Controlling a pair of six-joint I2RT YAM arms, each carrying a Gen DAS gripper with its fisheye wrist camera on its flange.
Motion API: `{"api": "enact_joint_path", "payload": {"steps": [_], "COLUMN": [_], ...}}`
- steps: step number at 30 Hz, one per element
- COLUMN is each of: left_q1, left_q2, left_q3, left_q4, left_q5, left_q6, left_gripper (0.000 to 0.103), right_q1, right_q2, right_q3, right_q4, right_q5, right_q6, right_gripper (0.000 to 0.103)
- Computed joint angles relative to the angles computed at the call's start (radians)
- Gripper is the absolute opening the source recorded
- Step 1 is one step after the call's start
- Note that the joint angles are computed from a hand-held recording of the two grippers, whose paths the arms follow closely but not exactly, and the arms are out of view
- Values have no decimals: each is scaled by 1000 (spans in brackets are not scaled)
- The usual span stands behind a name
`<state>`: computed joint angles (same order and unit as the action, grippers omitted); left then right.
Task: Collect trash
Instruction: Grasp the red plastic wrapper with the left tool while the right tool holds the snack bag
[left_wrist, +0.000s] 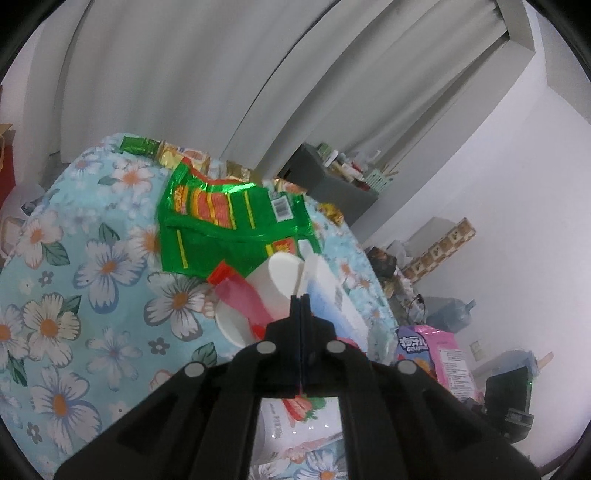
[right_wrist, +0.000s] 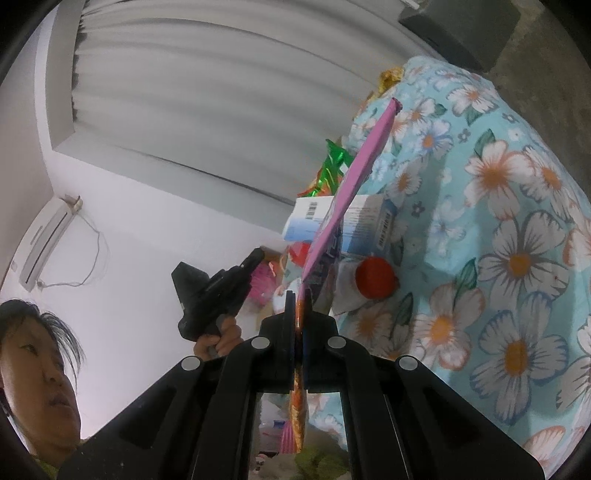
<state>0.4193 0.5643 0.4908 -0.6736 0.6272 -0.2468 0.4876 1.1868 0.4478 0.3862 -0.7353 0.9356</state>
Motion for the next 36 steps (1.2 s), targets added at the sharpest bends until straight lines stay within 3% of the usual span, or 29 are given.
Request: {"api": "enact_joint_path", "payload": {"steps": [5, 7, 9, 13, 21, 27, 33, 36], "left_q1": [131, 191, 224, 277, 304, 270, 296, 320], "left_q2": [131, 232, 322, 506, 796, 885, 881, 844], "left_q3": [13, 12, 9, -6, -45, -73, -106, -126], "left_q4": [-6, 19, 59, 181, 457, 650, 697, 684], "left_q5": [115, 190, 223, 283, 457, 474, 481, 485], "left_q6": [30, 36, 22, -60, -276, -417, -408, -383], "left_gripper": [3, 24, 36, 47, 47, 45, 15, 8], "right_q1": [28, 34, 37, 42, 35, 18, 2, 0], "right_q2": [-3, 2, 14, 38, 96, 101, 88, 74], "right_q3": [15, 21, 28, 36, 45, 30, 11, 8], "right_q4": [-14, -18, -19, -13, 23, 52, 66, 58], "right_q5": [27, 31, 30, 32, 17, 1, -15, -12], "right_q6": [4, 4, 5, 7, 23, 42, 53, 50], "right_gripper": [1, 1, 1, 1, 1, 2, 2, 2]}}
